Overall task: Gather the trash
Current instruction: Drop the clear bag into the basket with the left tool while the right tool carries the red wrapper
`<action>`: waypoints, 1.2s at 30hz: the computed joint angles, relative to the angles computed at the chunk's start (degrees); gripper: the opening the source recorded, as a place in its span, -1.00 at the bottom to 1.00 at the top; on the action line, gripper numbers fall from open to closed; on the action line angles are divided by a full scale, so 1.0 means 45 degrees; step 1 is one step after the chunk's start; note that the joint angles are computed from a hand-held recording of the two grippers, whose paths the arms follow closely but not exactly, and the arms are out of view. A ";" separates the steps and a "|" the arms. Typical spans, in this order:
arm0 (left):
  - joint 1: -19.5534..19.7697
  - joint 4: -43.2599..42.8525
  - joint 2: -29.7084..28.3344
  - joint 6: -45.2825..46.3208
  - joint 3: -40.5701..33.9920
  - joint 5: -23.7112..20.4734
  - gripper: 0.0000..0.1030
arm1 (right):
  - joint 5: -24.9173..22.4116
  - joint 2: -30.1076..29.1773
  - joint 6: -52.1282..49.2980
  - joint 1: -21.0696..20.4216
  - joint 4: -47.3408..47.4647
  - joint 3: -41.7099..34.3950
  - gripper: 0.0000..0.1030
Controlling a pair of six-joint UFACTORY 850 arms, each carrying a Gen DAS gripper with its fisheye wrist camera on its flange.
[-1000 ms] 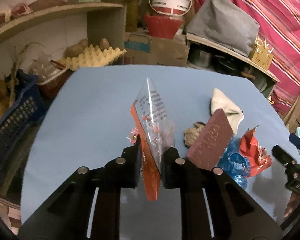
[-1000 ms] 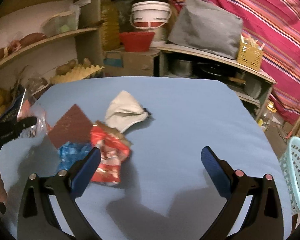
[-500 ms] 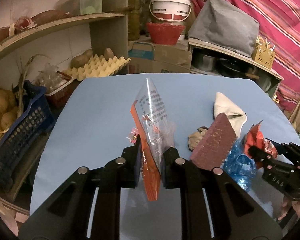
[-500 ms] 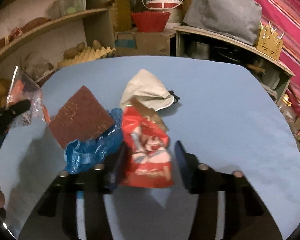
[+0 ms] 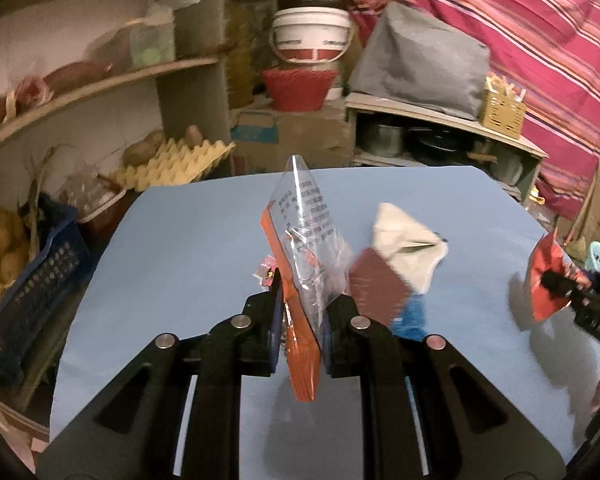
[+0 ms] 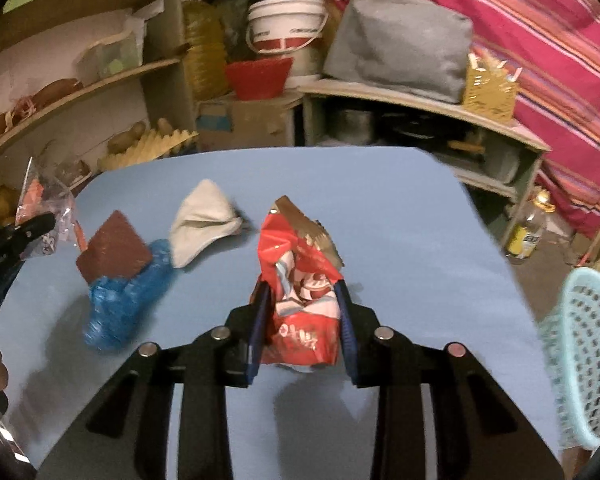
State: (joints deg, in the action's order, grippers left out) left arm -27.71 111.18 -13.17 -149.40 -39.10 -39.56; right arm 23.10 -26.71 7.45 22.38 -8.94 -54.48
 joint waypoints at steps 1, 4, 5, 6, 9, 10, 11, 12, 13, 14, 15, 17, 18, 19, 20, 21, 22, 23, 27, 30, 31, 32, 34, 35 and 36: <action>-0.0188 -0.0065 -0.0092 0.0003 -0.0162 0.0042 -0.73 | 0.0001 0.0079 0.0088 -0.0171 -0.0152 0.0047 -0.37; -0.0724 -0.0466 -0.0485 0.0506 -0.0782 0.0112 -0.73 | 0.0146 0.0534 0.0625 -0.1016 -0.0949 0.0474 -0.37; -0.0920 -0.0701 -0.0677 0.0830 -0.1056 0.0082 -0.73 | 0.0224 0.0705 0.0759 -0.1363 -0.1202 0.0626 -0.37; -0.1126 -0.0945 -0.0878 0.1155 -0.1357 0.0075 -0.73 | 0.0279 0.0844 0.0849 -0.1646 -0.1387 0.0736 -0.37; -0.1675 -0.1364 -0.1463 0.1742 -0.2308 0.0170 -0.73 | 0.0506 0.1177 0.1481 -0.2559 -0.2189 0.1015 -0.37; -0.1856 -0.1452 -0.1638 0.1903 -0.2626 0.0189 -0.73 | 0.0538 0.1241 0.1723 -0.2864 -0.2484 0.1043 -0.37; -0.2017 -0.1518 -0.1816 0.2047 -0.2932 0.0199 -0.73 | 0.0583 0.1313 0.1940 -0.3249 -0.2779 0.1088 -0.37; -0.2195 -0.1598 -0.2022 0.2215 -0.3288 0.0208 -0.73 | 0.0610 0.1363 0.2072 -0.3501 -0.2975 0.1122 -0.37; -0.2312 -0.1638 -0.2195 0.2331 -0.3577 0.0230 -0.73 | 0.0618 0.1402 0.2198 -0.3765 -0.3147 0.1151 -0.37; -0.2492 -0.1685 -0.2469 0.2493 -0.4044 0.0311 -0.73 | 0.0623 0.1428 0.2350 -0.4038 -0.3364 0.1167 -0.37; -0.2612 -0.1704 -0.2699 0.2577 -0.4403 0.0391 -0.73 | 0.0628 0.1444 0.2548 -0.4401 -0.3665 0.1171 -0.37; -0.2888 -0.1798 -0.3258 0.2817 -0.5294 0.0640 -0.73 | 0.0640 0.1443 0.2720 -0.5012 -0.4015 0.1162 -0.37; -0.3011 -0.1856 -0.3495 0.2922 -0.5642 0.0725 -0.73 | 0.0651 0.1422 0.2839 -0.5251 -0.4204 0.1136 -0.37; -0.3168 -0.1974 -0.3859 0.3184 -0.6210 0.0902 -0.73 | 0.0655 0.1419 0.2993 -0.5535 -0.4433 0.1125 -0.37; -0.3285 -0.2058 -0.4136 0.3415 -0.6641 0.1066 -0.73 | 0.0648 0.1396 0.3131 -0.5778 -0.4632 0.1088 -0.37; -0.3384 -0.2146 -0.4408 0.3661 -0.7064 0.1215 -0.73 | 0.0629 0.1357 0.3274 -0.6122 -0.4881 0.1029 -0.37; -0.3499 -0.2257 -0.4725 0.3947 -0.7556 0.1352 -0.73 | 0.0619 0.1333 0.3331 -0.6297 -0.4990 0.0990 -0.37; -0.3601 -0.2341 -0.4958 0.4148 -0.7924 0.1447 -0.73 | 0.0598 0.1285 0.3447 -0.6586 -0.5191 0.0913 -0.37; -0.3912 -0.2719 -0.6017 0.4929 -0.9623 0.1980 -0.73 | 0.0564 0.1109 0.3944 -0.7279 -0.5857 0.0640 -0.37; -0.4113 -0.3179 -0.6769 0.5619 -1.0799 0.2260 -0.73 | 0.0625 0.0963 0.4298 -0.7736 -0.6341 0.0481 -0.37; -0.4187 -0.3373 -0.7089 0.5919 -1.1278 0.2317 -0.73 | 0.0643 0.0930 0.4360 -0.7843 -0.6442 0.0457 -0.37; -0.4230 -0.3612 -0.7349 0.6207 -1.1663 0.2427 -0.73 | 0.0651 0.0869 0.4439 -0.7933 -0.6551 0.0391 -0.37; -0.4272 -0.4102 -0.7776 0.6773 -1.2323 0.2690 -0.73 | 0.0713 0.0717 0.4637 -0.8183 -0.6811 0.0249 -0.37; -0.4299 -0.4352 -0.8078 0.7036 -1.2763 0.2897 -0.72 | 0.0728 0.0684 0.4759 -0.8253 -0.6944 0.0211 -0.37; -0.4315 -0.4500 -0.8228 0.7146 -1.2975 0.3023 -0.72 | 0.0787 0.0612 0.4919 -0.8393 -0.7143 0.0137 -0.37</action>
State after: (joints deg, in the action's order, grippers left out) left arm -47.13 90.93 -50.19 -117.25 -97.49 -25.95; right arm 26.64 -23.95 29.59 -15.39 -41.08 -53.86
